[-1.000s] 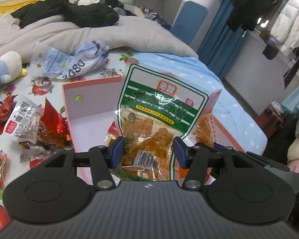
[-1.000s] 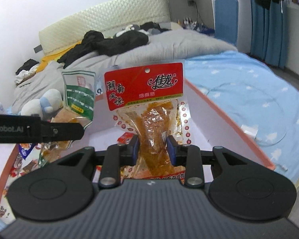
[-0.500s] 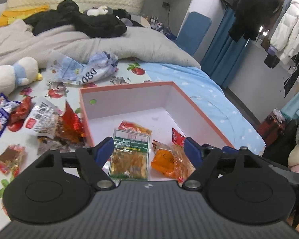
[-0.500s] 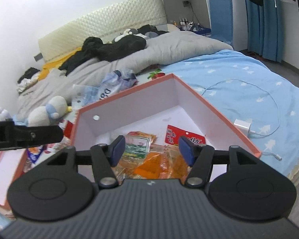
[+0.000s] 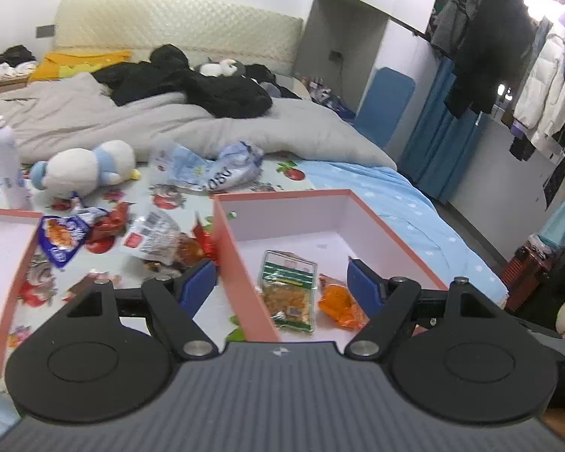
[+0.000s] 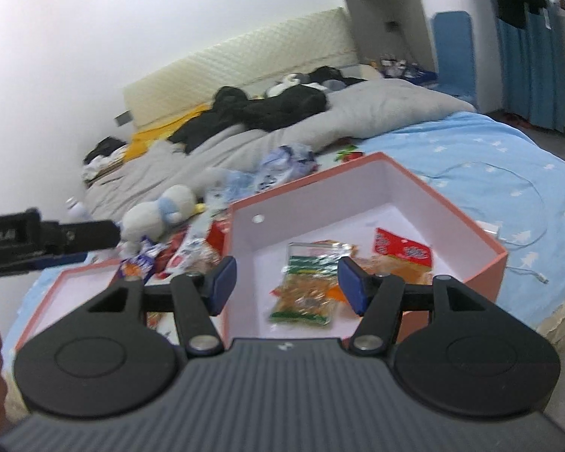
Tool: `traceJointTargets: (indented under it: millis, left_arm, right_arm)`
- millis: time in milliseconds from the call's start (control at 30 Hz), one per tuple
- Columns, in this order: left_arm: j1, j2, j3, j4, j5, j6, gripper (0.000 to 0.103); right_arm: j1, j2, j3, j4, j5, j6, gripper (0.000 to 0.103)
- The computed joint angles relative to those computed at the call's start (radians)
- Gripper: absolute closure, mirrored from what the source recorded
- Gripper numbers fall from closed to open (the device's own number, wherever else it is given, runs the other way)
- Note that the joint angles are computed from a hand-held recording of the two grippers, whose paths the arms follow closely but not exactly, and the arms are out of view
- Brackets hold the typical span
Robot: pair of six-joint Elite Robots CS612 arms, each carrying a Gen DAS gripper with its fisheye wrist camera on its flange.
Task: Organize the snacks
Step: 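Lower both packs into the pink box and open both grippers, then raise both grippers out of the box and back toward the snack pile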
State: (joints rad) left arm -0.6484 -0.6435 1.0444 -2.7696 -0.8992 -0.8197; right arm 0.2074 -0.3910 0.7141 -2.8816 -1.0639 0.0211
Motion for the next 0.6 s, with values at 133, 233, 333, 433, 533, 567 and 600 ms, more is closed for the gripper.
traceJointTargets:
  millis: [133, 233, 333, 433, 533, 567, 600]
  left_arm:
    - [-0.016, -0.048, 0.088, -0.026, 0.016, -0.023, 0.022]
    - [-0.033, -0.081, 0.148, -0.018, 0.065, -0.054, 0.022]
    - [-0.050, -0.112, 0.216, -0.039, 0.115, -0.091, 0.022]
    - [-0.061, -0.146, 0.279, -0.002, 0.147, -0.173, 0.022]
    - [-0.072, -0.174, 0.345, -0.023, 0.177, -0.211, 0.022]
    - [-0.074, -0.181, 0.360, -0.014, 0.184, -0.226, 0.022]
    - [-0.077, -0.190, 0.376, -0.003, 0.190, -0.247, 0.022]
  right_arm:
    - [0.009, -0.048, 0.092, -0.054, -0.010, -0.003, 0.041]
    - [0.011, -0.081, 0.159, -0.102, -0.006, 0.023, 0.041]
    - [0.015, -0.103, 0.204, -0.109, 0.013, 0.002, 0.041]
    - [0.023, -0.125, 0.251, -0.120, 0.017, -0.027, 0.041]
    - [0.030, -0.138, 0.287, -0.140, 0.046, -0.063, 0.041]
    - [0.033, -0.141, 0.295, -0.142, 0.052, -0.079, 0.041]
    - [0.036, -0.143, 0.301, -0.139, 0.067, -0.102, 0.041]
